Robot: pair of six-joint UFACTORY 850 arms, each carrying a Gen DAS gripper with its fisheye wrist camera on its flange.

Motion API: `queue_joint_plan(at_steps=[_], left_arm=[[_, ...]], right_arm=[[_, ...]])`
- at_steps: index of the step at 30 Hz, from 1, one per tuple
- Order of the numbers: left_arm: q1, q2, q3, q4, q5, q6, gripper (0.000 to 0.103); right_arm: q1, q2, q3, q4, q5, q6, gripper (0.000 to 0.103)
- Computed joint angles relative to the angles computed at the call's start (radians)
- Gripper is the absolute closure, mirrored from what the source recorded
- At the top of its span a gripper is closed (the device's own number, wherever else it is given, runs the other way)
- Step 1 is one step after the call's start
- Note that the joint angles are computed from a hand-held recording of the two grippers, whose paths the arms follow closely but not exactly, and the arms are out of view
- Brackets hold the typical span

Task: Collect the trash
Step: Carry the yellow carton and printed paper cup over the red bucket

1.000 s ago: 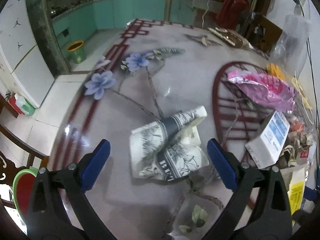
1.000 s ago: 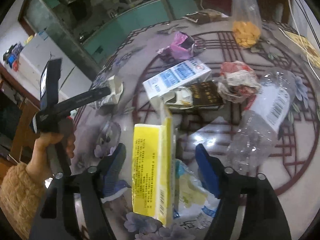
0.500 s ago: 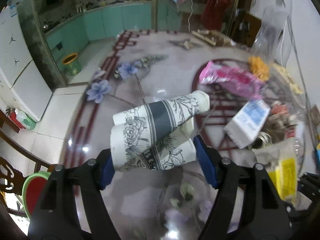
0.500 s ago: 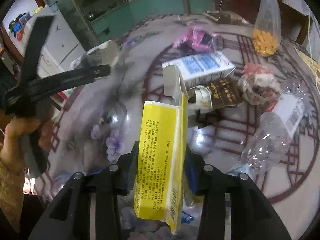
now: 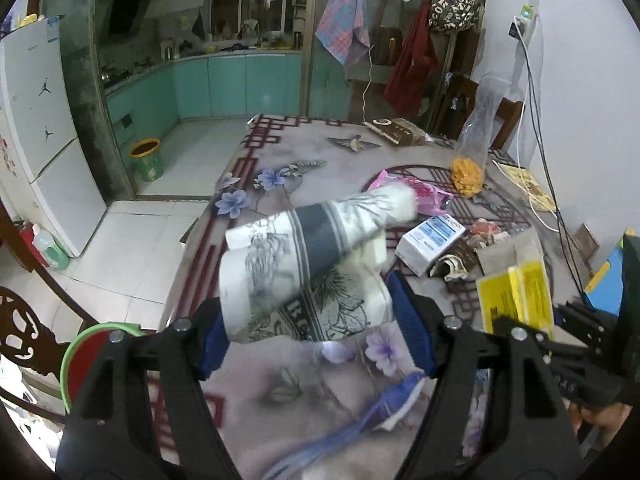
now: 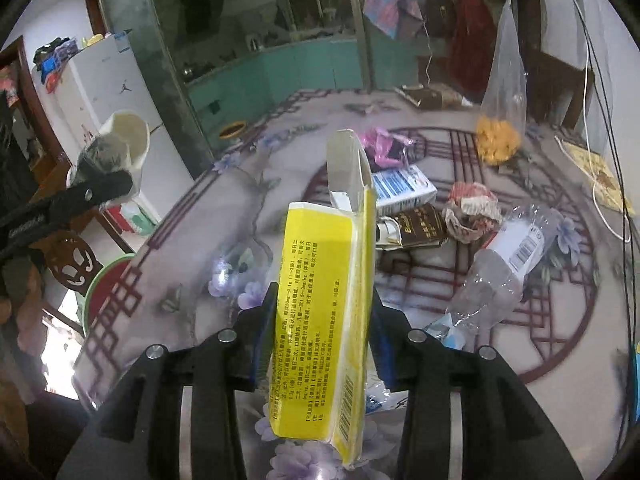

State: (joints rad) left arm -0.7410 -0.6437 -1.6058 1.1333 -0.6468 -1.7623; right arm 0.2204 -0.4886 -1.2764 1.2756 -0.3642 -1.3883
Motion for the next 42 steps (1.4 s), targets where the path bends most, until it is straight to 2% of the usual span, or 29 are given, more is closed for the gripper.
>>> queue_joint_plan(at_steps=[6, 11, 18, 24, 42], left_arm=[[-0.029, 0.067, 0.105, 0.056, 0.029, -0.125, 0.033], [-0.037, 0.058, 0.101, 0.032, 0.005, -0.062, 0.033], [-0.022, 0.073, 0.128, 0.012, 0.066, -0.077, 0.033], [-0.021, 0.082, 0.141, 0.015, 0.078, -0.09, 0.033], [-0.032, 0.151, 0.229, 0.112, 0.054, -0.199, 0.033]], right_arm=[[0.005, 0.032, 0.058, 0.078, -0.021, -0.062, 0.063], [0.013, 0.043, 0.083, 0.095, -0.02, -0.071, 0.063], [0.015, 0.048, 0.101, 0.109, -0.015, -0.069, 0.063], [0.024, 0.051, 0.122, 0.103, -0.006, -0.053, 0.063], [0.013, 0.137, 0.192, 0.328, -0.012, -0.195, 0.062]])
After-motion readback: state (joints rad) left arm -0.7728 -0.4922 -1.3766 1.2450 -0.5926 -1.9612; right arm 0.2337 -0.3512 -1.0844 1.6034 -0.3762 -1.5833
